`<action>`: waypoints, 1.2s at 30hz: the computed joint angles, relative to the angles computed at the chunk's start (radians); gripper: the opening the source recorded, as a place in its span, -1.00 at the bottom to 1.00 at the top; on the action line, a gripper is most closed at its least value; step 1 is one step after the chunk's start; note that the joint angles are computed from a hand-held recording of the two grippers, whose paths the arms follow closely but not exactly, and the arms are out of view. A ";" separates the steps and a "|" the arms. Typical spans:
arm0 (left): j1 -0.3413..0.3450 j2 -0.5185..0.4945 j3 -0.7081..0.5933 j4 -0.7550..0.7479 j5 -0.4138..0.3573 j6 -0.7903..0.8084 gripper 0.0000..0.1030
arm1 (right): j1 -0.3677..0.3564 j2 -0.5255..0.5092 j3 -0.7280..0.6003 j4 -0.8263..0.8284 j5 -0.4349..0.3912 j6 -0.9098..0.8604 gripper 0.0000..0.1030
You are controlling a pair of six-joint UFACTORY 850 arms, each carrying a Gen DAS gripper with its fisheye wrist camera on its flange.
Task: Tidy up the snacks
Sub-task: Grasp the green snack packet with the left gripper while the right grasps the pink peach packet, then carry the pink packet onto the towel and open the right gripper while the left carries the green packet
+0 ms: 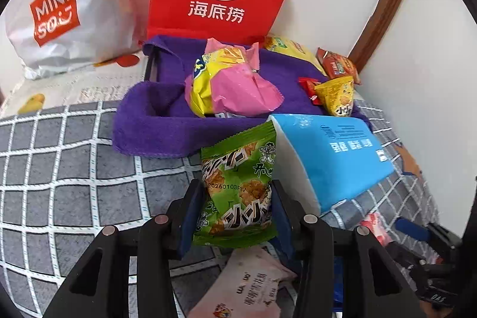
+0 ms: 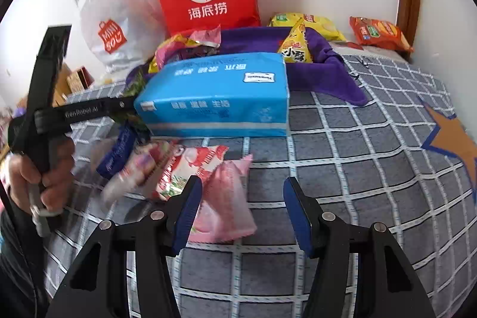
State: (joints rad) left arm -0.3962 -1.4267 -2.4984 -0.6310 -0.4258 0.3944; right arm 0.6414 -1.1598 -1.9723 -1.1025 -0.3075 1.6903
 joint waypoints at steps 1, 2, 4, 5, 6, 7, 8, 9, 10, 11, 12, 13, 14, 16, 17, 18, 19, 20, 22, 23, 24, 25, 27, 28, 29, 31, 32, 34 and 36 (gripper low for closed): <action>0.001 -0.004 -0.007 -0.008 -0.006 0.002 -0.16 | 0.002 -0.012 -0.023 0.036 -0.011 -0.047 0.11; 0.003 -0.008 -0.013 -0.017 -0.013 0.002 -0.16 | 0.005 -0.026 -0.049 0.064 -0.029 -0.087 0.11; 0.005 0.000 0.003 -0.039 -0.008 0.016 -0.16 | 0.013 -0.052 -0.095 0.104 -0.060 -0.162 0.12; 0.007 0.001 0.004 -0.046 -0.010 0.021 -0.16 | 0.016 -0.068 -0.122 0.129 -0.073 -0.206 0.12; 0.007 0.002 0.006 -0.053 -0.010 0.025 -0.16 | 0.016 -0.077 -0.135 0.146 -0.080 -0.230 0.17; 0.007 0.004 0.010 -0.056 -0.009 0.029 -0.16 | 0.018 -0.093 -0.160 0.178 -0.091 -0.272 0.26; 0.006 0.008 0.017 -0.060 -0.007 0.037 -0.16 | 0.020 -0.111 -0.186 0.222 -0.105 -0.323 0.28; 0.005 0.010 0.022 -0.063 -0.004 0.042 -0.16 | 0.022 -0.119 -0.198 0.235 -0.119 -0.338 0.28; 0.004 0.010 0.021 -0.051 -0.005 0.031 -0.16 | 0.021 -0.121 -0.202 0.236 -0.124 -0.342 0.28; 0.004 0.008 0.018 -0.052 -0.008 0.034 -0.16 | 0.021 -0.114 -0.190 0.228 -0.116 -0.331 0.28; 0.004 0.003 0.008 -0.048 -0.015 0.031 -0.16 | 0.019 -0.109 -0.183 0.225 -0.110 -0.326 0.25; 0.004 0.004 0.008 -0.052 -0.015 0.036 -0.16 | 0.018 -0.100 -0.168 0.220 -0.106 -0.314 0.14; 0.003 0.007 0.015 -0.058 -0.012 0.044 -0.16 | 0.016 -0.092 -0.156 0.214 -0.108 -0.303 0.07; 0.003 0.008 0.015 -0.056 -0.010 0.043 -0.16 | 0.012 -0.072 -0.124 0.207 -0.108 -0.293 -0.10; 0.003 0.008 0.015 -0.058 -0.012 0.043 -0.16 | 0.010 -0.059 -0.100 0.180 -0.110 -0.263 -0.10; 0.005 0.008 0.014 -0.061 -0.013 0.044 -0.16 | 0.010 -0.054 -0.091 0.163 -0.115 -0.245 -0.10; 0.005 0.006 0.011 -0.061 -0.014 0.042 -0.16 | 0.009 -0.041 -0.068 0.132 -0.127 -0.209 -0.10; 0.005 0.005 0.009 -0.060 -0.014 0.041 -0.16 | 0.007 -0.032 -0.050 0.114 -0.129 -0.186 -0.10; 0.004 0.004 0.007 -0.040 -0.009 0.019 -0.16 | 0.001 -0.014 -0.014 0.077 -0.114 -0.135 -0.10; 0.004 0.001 0.001 -0.018 -0.009 0.000 -0.16 | -0.003 -0.012 -0.007 0.076 -0.102 -0.132 -0.09; 0.002 -0.007 -0.012 0.015 -0.012 -0.029 -0.16 | -0.006 -0.019 -0.013 0.112 -0.092 -0.170 -0.06; 0.000 -0.017 -0.029 0.050 -0.018 -0.058 -0.16 | -0.008 -0.036 -0.034 0.160 -0.099 -0.226 0.01; -0.004 -0.030 -0.050 0.094 -0.022 -0.094 -0.16 | -0.007 -0.039 -0.042 0.150 -0.106 -0.223 0.01; -0.005 -0.038 -0.064 0.113 -0.026 -0.113 -0.16 | -0.009 -0.045 -0.051 0.176 -0.105 -0.248 0.02; -0.005 -0.046 -0.078 0.128 -0.033 -0.128 -0.15 | -0.010 -0.047 -0.055 0.179 -0.106 -0.251 0.02; -0.005 -0.047 -0.079 0.130 -0.032 -0.126 -0.15 | -0.011 -0.049 -0.059 0.186 -0.105 -0.253 0.02; -0.005 -0.042 -0.071 0.127 -0.026 -0.120 -0.15 | -0.012 -0.049 -0.060 0.188 -0.101 -0.253 0.02; -0.004 -0.044 -0.072 0.120 -0.028 -0.116 -0.15 | -0.013 -0.048 -0.055 0.184 -0.093 -0.244 0.02; -0.003 -0.048 -0.078 0.113 -0.032 -0.112 -0.15 | -0.014 -0.048 -0.054 0.186 -0.087 -0.242 0.04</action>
